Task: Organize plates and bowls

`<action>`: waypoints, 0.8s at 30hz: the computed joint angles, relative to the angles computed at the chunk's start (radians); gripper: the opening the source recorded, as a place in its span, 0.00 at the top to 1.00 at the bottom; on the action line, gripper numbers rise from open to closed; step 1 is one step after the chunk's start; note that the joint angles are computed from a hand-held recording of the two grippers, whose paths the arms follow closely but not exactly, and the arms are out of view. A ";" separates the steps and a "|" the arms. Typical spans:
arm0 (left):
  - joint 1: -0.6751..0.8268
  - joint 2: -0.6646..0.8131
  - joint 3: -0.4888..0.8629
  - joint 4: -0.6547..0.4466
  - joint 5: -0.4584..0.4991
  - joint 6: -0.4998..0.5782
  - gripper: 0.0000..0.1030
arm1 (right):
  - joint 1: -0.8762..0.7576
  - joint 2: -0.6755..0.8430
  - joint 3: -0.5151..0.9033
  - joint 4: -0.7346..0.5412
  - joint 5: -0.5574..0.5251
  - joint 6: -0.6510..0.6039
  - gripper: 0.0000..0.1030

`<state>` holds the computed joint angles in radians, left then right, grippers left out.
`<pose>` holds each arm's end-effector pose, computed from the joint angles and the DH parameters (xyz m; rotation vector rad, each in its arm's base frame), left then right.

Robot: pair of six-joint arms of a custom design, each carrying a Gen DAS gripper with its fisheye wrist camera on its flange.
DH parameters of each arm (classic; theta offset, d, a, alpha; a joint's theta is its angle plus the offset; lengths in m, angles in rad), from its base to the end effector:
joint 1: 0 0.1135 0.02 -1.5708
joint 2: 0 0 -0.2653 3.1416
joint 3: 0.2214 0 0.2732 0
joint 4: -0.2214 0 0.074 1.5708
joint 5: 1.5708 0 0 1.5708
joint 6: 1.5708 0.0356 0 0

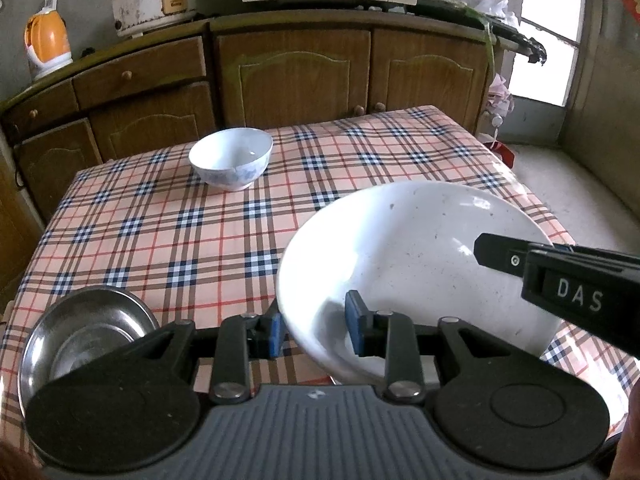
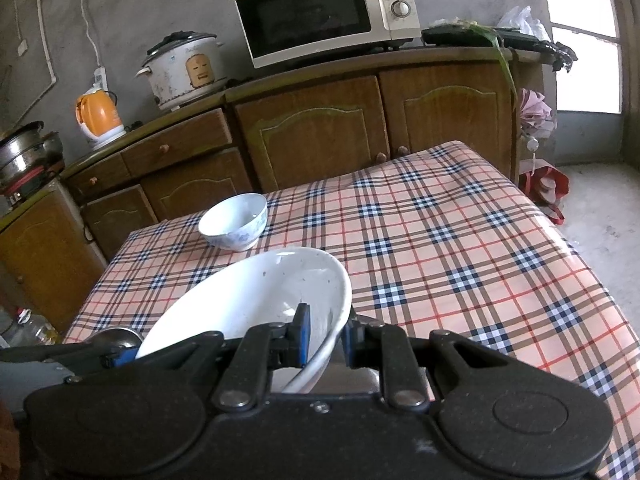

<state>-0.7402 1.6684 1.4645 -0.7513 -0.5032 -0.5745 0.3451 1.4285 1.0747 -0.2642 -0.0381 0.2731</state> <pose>0.2920 -0.2434 0.2964 0.0031 2.3679 0.0218 0.3218 0.1171 0.2766 -0.1015 2.2130 0.3879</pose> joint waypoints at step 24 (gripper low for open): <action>-0.012 0.045 0.004 0.016 0.033 0.005 0.70 | -0.047 -0.019 -0.078 0.037 -0.031 0.004 0.79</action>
